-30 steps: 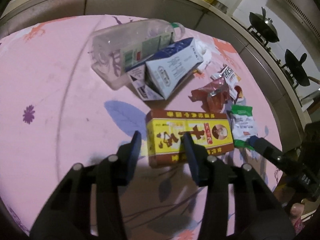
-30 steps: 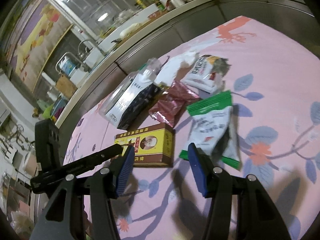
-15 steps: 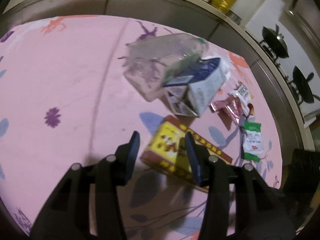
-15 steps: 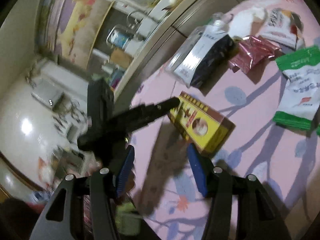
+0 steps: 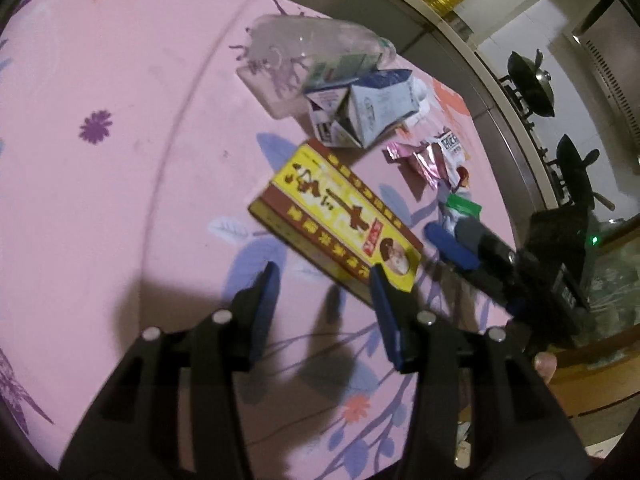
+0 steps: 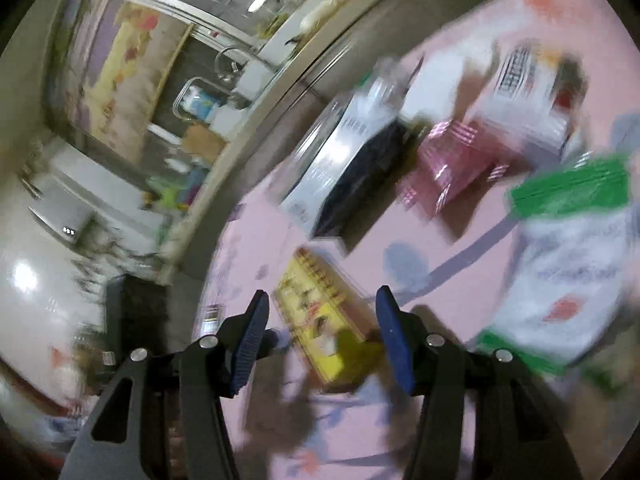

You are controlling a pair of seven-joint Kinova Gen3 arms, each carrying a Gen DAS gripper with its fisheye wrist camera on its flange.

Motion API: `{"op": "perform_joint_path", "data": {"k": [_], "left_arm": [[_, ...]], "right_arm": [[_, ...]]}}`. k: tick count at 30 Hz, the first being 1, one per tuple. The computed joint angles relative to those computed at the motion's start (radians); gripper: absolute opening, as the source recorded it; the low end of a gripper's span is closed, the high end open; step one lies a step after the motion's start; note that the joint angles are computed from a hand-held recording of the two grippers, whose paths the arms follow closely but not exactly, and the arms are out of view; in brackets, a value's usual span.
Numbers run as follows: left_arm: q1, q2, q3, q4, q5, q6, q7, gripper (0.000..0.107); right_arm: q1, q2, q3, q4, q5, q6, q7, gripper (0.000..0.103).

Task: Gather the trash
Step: 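Grasp the yellow printed box with the left tool while the right tool grasps the green snack packet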

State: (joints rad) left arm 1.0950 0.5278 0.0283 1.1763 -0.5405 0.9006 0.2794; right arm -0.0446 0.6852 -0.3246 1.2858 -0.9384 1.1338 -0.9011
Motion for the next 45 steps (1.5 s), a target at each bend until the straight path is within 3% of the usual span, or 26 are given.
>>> {"op": "perform_joint_path", "data": {"k": [4,7,9,12,15,17,19,21,25,27,29,32,37,41,43,45], "left_arm": [[-0.005,-0.014,-0.01,0.026,0.002,-0.009,0.036,0.053],[0.005,-0.009,-0.013,-0.002,-0.014,0.078,0.051,0.056],[0.004,0.002,-0.004,-0.039,-0.018,0.137,0.034,0.056],[0.011,0.033,0.005,-0.116,-0.026,0.231,-0.011,0.064],[0.007,0.053,0.01,-0.153,-0.017,0.247,-0.049,0.065],[0.001,0.059,0.01,-0.16,-0.002,0.236,-0.065,0.065],[0.0,0.06,0.006,-0.161,0.008,0.229,-0.075,0.065],[0.002,0.055,0.001,-0.154,0.012,0.223,-0.076,0.065],[-0.012,0.044,0.007,-0.142,0.032,0.218,-0.093,0.065],[-0.019,0.05,0.01,-0.156,0.043,0.231,-0.105,0.065],[-0.022,0.062,0.012,-0.181,0.051,0.249,-0.125,0.065],[-0.021,0.08,0.008,-0.222,0.059,0.268,-0.157,0.065],[-0.015,0.085,-0.003,-0.231,0.07,0.258,-0.165,0.065],[-0.024,0.077,-0.002,-0.211,0.089,0.237,-0.158,0.065],[-0.027,0.077,-0.001,-0.21,0.093,0.237,-0.161,0.065],[-0.03,0.089,0.002,-0.234,0.098,0.262,-0.178,0.065]], "right_arm": [[0.102,0.137,-0.175,0.015,-0.076,0.163,-0.041,0.054],[0.123,0.183,-0.238,-0.003,-0.045,0.249,-0.033,0.054],[0.122,0.138,-0.197,0.03,-0.062,0.239,0.001,0.054],[0.127,-0.001,-0.105,0.118,-0.08,0.128,0.112,0.054],[0.032,-0.126,0.034,0.149,-0.049,0.006,0.191,0.054],[-0.021,-0.142,0.071,0.155,-0.036,-0.044,0.223,0.054],[-0.061,-0.144,0.077,0.156,0.006,-0.083,0.248,0.054],[-0.063,-0.129,0.07,0.149,0.012,-0.06,0.268,0.054],[0.016,-0.047,-0.097,0.12,0.053,0.088,0.268,0.054],[0.028,-0.058,-0.134,0.142,0.076,0.103,0.3,0.054],[0.021,-0.127,-0.097,0.198,0.047,0.052,0.382,0.054],[-0.035,-0.221,0.042,0.266,-0.033,-0.07,0.472,0.055],[-0.074,-0.187,0.086,0.223,-0.026,-0.182,0.418,0.066],[-0.086,-0.083,0.062,0.103,0.052,-0.078,0.285,0.066],[-0.061,-0.056,0.007,0.098,0.064,-0.002,0.287,0.066],[-0.054,-0.093,-0.014,0.145,0.079,0.019,0.354,0.066]]}}
